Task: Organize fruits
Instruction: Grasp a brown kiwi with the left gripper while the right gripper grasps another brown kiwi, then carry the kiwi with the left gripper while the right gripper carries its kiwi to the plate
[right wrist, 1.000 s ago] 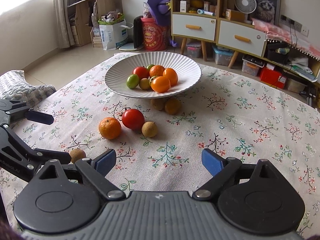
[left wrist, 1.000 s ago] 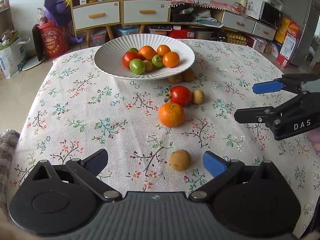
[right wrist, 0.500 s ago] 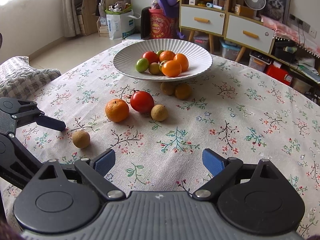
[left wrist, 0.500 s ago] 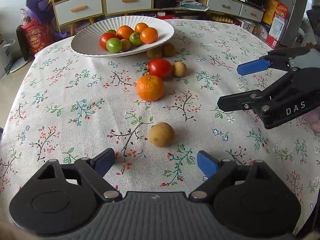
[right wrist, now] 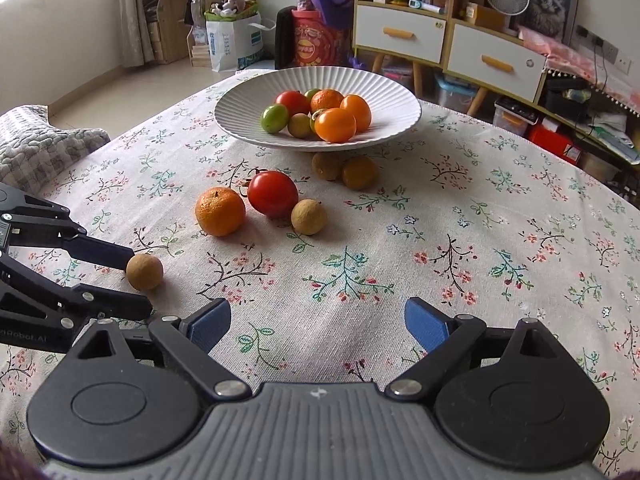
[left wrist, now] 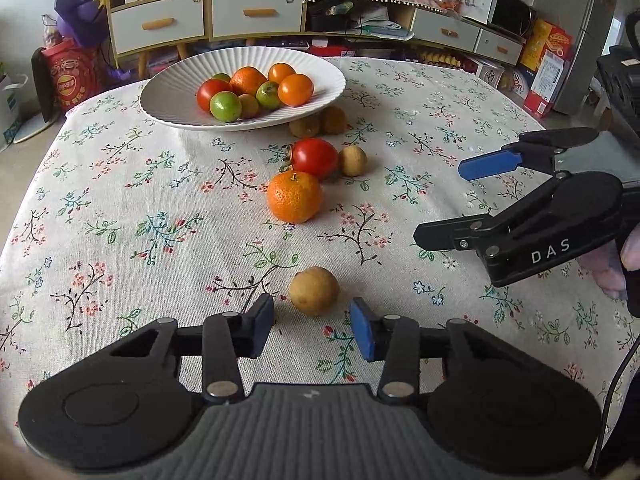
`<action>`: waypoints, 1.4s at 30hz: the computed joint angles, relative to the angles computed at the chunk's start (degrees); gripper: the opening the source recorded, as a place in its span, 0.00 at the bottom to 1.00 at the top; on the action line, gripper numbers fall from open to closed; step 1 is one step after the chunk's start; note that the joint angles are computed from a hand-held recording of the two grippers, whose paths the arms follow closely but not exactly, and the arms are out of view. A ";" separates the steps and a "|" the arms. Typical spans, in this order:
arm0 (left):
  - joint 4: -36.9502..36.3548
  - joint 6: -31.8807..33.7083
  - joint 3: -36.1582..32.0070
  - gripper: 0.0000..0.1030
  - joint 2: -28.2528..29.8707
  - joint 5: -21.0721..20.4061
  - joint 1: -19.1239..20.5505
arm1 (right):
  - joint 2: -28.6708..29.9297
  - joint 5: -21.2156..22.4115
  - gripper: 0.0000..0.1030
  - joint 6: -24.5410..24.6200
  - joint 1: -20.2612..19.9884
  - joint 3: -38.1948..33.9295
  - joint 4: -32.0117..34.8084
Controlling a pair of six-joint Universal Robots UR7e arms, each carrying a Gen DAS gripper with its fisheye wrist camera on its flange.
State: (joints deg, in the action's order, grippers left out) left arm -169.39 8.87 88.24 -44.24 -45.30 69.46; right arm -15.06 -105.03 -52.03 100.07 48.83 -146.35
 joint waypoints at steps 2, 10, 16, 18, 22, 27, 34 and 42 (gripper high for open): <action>-0.42 0.40 -0.14 0.30 0.24 -0.21 0.00 | 0.27 -0.14 0.90 -0.21 0.05 -0.36 0.18; -2.16 1.13 -0.79 0.19 1.26 1.34 -0.23 | 2.18 -0.92 0.88 -0.86 0.46 -2.78 1.08; -1.73 -0.27 -1.26 0.19 1.17 2.69 -0.08 | 4.01 -1.46 0.82 -0.96 0.72 -5.02 1.41; -1.22 -0.45 -1.41 0.19 0.99 2.67 -0.01 | 4.77 -1.28 0.80 -1.00 0.88 -6.15 1.41; -1.44 -0.36 -1.47 0.19 0.65 2.53 0.08 | 6.33 -1.11 0.72 -0.70 1.14 -8.72 1.75; -1.27 -1.03 -1.27 0.19 0.40 2.72 0.14 | 8.25 -0.94 0.62 -0.42 1.39 -12.04 2.59; -1.53 -0.66 -1.27 0.19 0.34 2.77 0.06 | 9.65 -0.90 0.47 -1.50 1.80 -14.38 3.36; -1.88 -0.81 -0.96 0.19 0.07 2.89 -0.05 | 10.16 -0.97 0.32 -3.22 1.99 -14.63 1.60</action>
State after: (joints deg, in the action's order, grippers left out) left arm -171.27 8.06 87.28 -44.17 -42.41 69.40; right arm -4.90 -106.00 -55.24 102.06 34.20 -144.75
